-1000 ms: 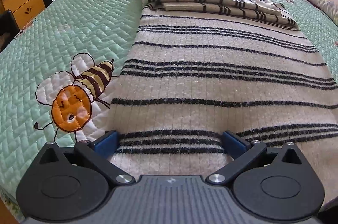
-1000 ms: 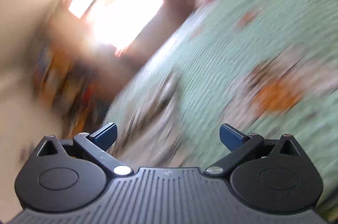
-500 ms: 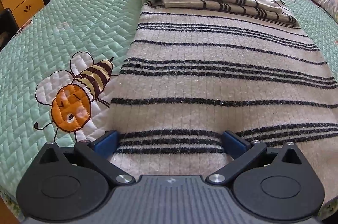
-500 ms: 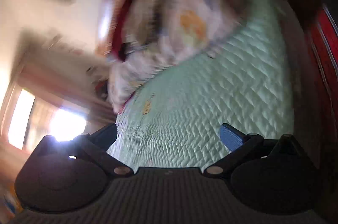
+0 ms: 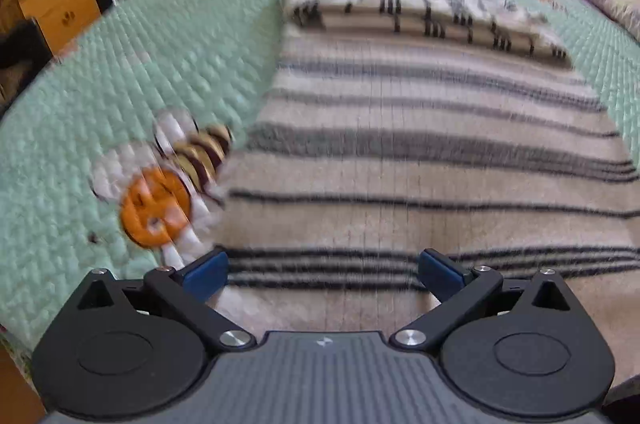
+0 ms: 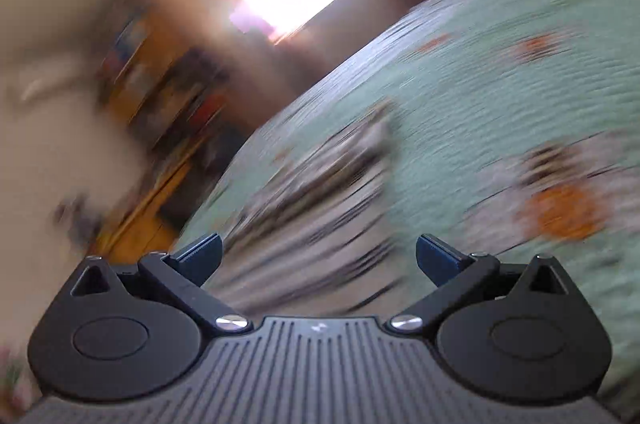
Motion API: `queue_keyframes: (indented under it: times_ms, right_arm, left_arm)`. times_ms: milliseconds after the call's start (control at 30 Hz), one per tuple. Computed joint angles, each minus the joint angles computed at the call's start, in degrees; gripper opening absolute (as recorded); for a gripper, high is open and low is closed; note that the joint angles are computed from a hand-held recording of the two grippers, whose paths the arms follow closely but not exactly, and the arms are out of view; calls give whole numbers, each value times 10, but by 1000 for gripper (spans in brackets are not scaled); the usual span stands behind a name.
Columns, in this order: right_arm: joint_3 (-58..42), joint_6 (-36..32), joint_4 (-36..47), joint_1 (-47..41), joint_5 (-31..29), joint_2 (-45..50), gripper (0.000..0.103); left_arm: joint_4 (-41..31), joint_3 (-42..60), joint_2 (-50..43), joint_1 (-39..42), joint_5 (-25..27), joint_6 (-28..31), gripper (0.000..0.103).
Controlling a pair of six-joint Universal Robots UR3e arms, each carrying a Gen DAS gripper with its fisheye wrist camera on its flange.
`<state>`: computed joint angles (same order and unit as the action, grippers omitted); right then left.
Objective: Fold clothes
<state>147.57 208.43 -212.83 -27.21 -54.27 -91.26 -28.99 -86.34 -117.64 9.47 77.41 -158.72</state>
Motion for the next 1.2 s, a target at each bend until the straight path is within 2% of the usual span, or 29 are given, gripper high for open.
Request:
queue_keyframes:
  times_ms: [100,167,233,267,300,367,500,600,667,767,833,900,967,1033,1100,1133,1200]
  right_arm:
    - [-75,8,28,89,-45,48,102]
    - [-110,14,47,121,-62,64,102]
    - [-92,41,5,115,-74,68,102]
    - [-81,55,-17,111,-81,70,102]
    - [-67,70,-38,108,-102,67,102]
    - [-28,90,-55,75,-130,40,102]
    - [17,118,-6,3,-121,-20,103]
    - [17,103,10,16,-127,-35,103]
    - [-4,82,16,40,-129,-24,102]
    - [-34,93,38,21,-65,-14,102]
    - [-58,153,21,-27,-39,1,102]
    - [-58,235,-6,-86,-75,-24,102]
    - [-60,270,11,-145,-99,-75,102]
    - [-57,261,49,-173,-91,-132,103]
    - [-51,210,92,-157,-62,-170,103]
    - [-47,177,108,-126,-61,-175,103]
    - [-38,131,86,-41,-89,-140,103]
  left_arm:
    - [57,-32,14,4,-26,22,102]
    - [12,1,-9,-1,-16,28,102]
    - [-39,39,-42,-5,0,28,102]
    - [-29,31,-46,-1,-5,32,103]
    - [11,2,-43,7,-22,38,103]
    - [20,-1,-46,11,-31,42,103]
    - [11,13,-53,13,-37,41,103]
    - [23,-2,-48,12,-34,42,103]
    - [5,6,-45,11,-33,44,103]
    - [-48,39,-45,11,-31,53,103]
    - [-77,56,-46,15,-35,58,103]
    - [-84,55,-44,21,-44,65,103]
    - [-69,39,-39,24,-50,74,103]
    - [-53,31,-40,21,-46,72,103]
    - [-48,34,-44,14,-36,62,103]
    - [-46,36,-45,11,-31,58,103]
    - [-55,42,-44,9,-26,55,103]
